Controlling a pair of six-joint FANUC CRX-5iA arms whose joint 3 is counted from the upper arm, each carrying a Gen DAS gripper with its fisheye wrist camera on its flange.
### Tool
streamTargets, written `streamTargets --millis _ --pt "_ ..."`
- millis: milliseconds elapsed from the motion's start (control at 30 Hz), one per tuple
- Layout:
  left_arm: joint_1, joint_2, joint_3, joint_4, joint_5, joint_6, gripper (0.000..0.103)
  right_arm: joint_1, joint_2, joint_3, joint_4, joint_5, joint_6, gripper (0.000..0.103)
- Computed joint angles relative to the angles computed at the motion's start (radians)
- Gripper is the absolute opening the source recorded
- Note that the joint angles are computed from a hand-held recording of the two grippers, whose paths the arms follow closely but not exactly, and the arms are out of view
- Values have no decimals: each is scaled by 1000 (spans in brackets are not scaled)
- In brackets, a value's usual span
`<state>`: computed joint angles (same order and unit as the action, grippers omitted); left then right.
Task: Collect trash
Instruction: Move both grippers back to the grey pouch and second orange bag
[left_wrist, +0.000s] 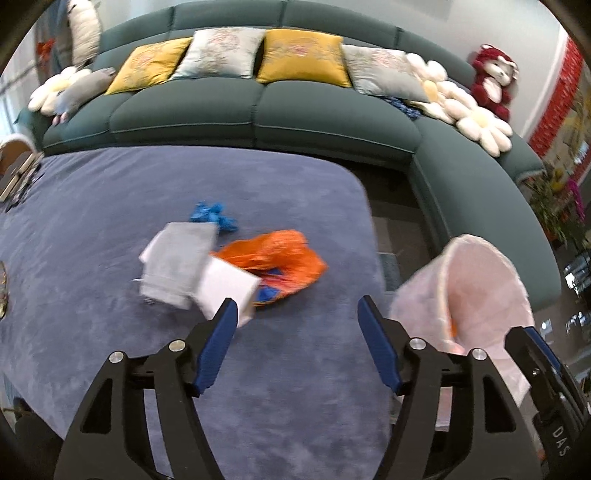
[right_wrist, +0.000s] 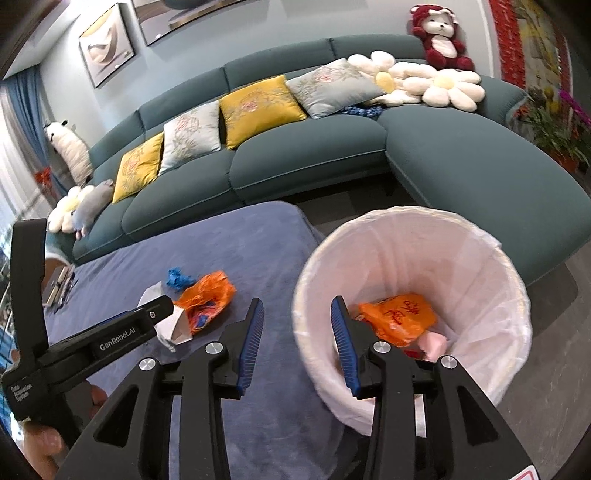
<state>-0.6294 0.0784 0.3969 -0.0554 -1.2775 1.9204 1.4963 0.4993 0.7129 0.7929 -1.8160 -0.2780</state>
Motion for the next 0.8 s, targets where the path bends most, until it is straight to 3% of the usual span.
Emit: streamTargets --millis 300,633,800 --pt "117 -38 -87 6 3 -1 64 -51 125 186 -45 39 133 38" --pt "188 -15 -122 53 20 -30 64 -111 267 399 -106 53 262 38" --pt "205 15 -122 77 29 -52 64 -144 324 480 -127 56 317 44"
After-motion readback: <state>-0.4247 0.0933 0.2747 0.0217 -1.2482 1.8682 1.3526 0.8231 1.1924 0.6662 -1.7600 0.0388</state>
